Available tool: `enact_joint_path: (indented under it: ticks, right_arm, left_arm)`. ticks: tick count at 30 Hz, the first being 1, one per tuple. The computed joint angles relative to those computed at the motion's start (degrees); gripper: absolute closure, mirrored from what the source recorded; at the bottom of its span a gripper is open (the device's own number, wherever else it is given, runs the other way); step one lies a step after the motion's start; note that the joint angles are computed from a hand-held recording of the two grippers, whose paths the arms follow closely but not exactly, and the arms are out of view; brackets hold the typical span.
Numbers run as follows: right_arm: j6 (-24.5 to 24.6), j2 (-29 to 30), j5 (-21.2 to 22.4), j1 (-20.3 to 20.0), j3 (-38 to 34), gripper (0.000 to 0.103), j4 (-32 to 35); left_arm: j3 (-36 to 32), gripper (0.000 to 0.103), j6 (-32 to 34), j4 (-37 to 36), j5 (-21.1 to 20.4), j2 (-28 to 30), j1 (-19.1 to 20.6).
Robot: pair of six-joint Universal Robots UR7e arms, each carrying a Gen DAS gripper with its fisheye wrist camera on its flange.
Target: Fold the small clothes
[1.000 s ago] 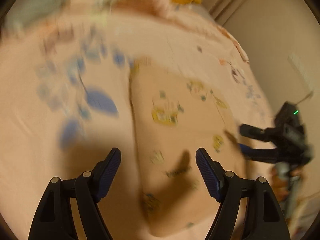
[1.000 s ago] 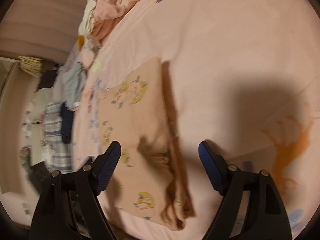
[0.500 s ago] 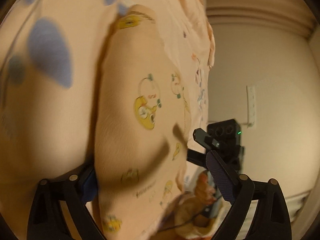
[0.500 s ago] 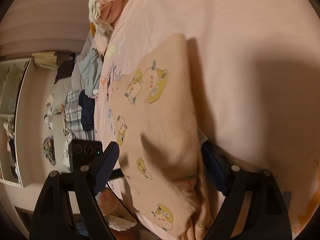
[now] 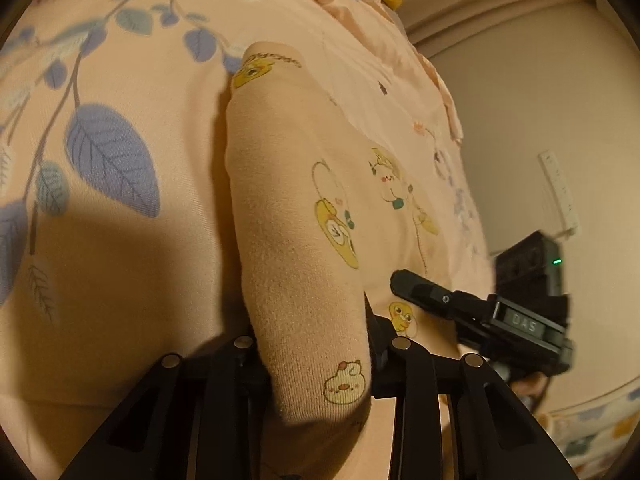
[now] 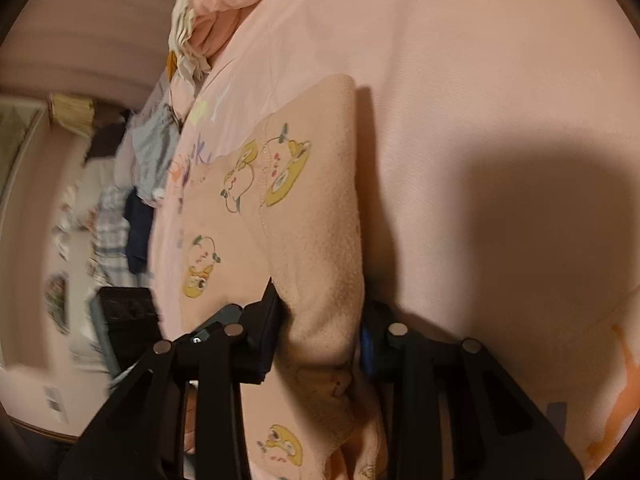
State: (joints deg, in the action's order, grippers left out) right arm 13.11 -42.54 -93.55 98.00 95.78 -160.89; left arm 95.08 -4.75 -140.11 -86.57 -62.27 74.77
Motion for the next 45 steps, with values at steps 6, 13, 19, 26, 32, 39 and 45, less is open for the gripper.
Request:
enact_joint_path:
  ticks: [6,13,19,26,32,39,45]
  right_arm:
    - [-0.8,1.2,-3.5,1.0,-0.5,0.072,-2.2]
    - [-0.3,2.0,-6.6,2.2,-0.6,0.072,-4.2]
    - [1.5,1.9,-7.2,3.0,-0.9,0.076,-4.1]
    - [1.5,-1.4,6.6,2.5,3.6,0.08,-17.6]
    - [-3.1,-4.0,14.0,6.1,5.6,0.08,-25.8]
    - [-7.5,-2.4,14.7,9.6,2.8,0.079,-24.1]
    - [-7.7,0.0,13.8,9.9,-0.3,0.079,-19.7]
  left_arm:
    - [1.2,0.07,2.1,-3.1,3.7,0.5,-1.3]
    - [1.5,0.07,3.1,-5.4,7.6,1.8,-3.1]
    - [1.6,0.073,1.6,-6.2,9.1,1.9,-4.1]
    - [2.5,0.08,5.4,-6.1,10.7,-3.7,-8.9]
    - [3.4,0.08,8.0,-5.4,8.0,-11.9,-11.9]
    - [8.4,0.08,10.0,-10.4,13.3,-16.1,-13.4]
    - [8.6,0.08,9.0,-10.9,17.1,-16.1,-12.3]
